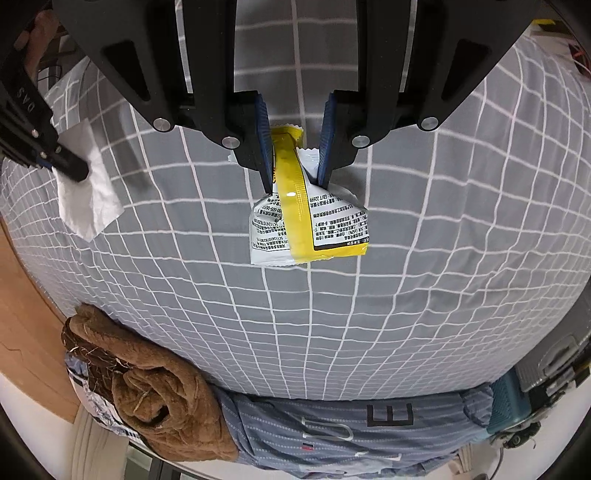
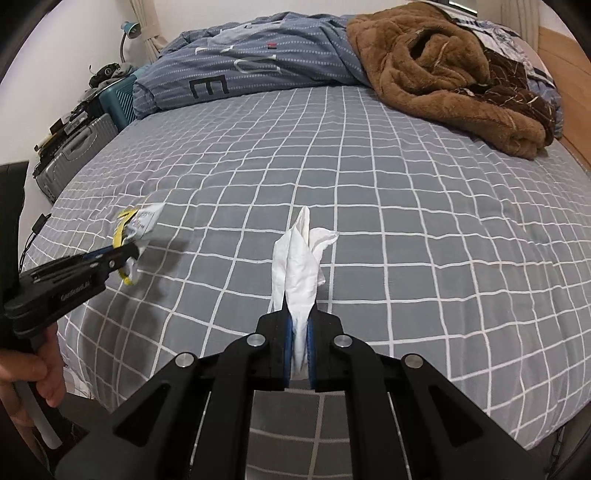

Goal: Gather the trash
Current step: 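Carry the snack wrapper and tissue with both tools over the black bin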

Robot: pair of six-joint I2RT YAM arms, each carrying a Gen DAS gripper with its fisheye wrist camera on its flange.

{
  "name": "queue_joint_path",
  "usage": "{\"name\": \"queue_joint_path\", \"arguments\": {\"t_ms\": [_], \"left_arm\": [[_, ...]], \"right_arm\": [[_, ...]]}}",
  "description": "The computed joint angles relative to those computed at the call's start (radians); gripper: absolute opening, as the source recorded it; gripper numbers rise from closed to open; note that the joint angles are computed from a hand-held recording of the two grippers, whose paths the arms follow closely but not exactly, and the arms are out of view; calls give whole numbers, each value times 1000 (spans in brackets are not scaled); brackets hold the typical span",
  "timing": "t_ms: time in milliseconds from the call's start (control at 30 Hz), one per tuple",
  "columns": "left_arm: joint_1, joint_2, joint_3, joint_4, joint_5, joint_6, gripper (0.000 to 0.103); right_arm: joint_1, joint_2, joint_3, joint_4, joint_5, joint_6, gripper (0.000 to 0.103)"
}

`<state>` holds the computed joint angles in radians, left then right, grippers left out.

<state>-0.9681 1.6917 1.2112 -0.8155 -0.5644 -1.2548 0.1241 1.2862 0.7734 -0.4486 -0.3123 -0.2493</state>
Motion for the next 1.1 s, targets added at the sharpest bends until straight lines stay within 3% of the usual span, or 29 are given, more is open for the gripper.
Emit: {"name": "queue_joint_path", "arguments": {"t_ms": [667,1100], "left_arm": [[-229,-9,46,-154,-63,-259,22],[-389,43,166,-356,-129,-461,22]], "right_arm": [[-59,-236,-86,-129,-51,-39,6],[-168,-424,-107,-299,-132,-118,6]]}}
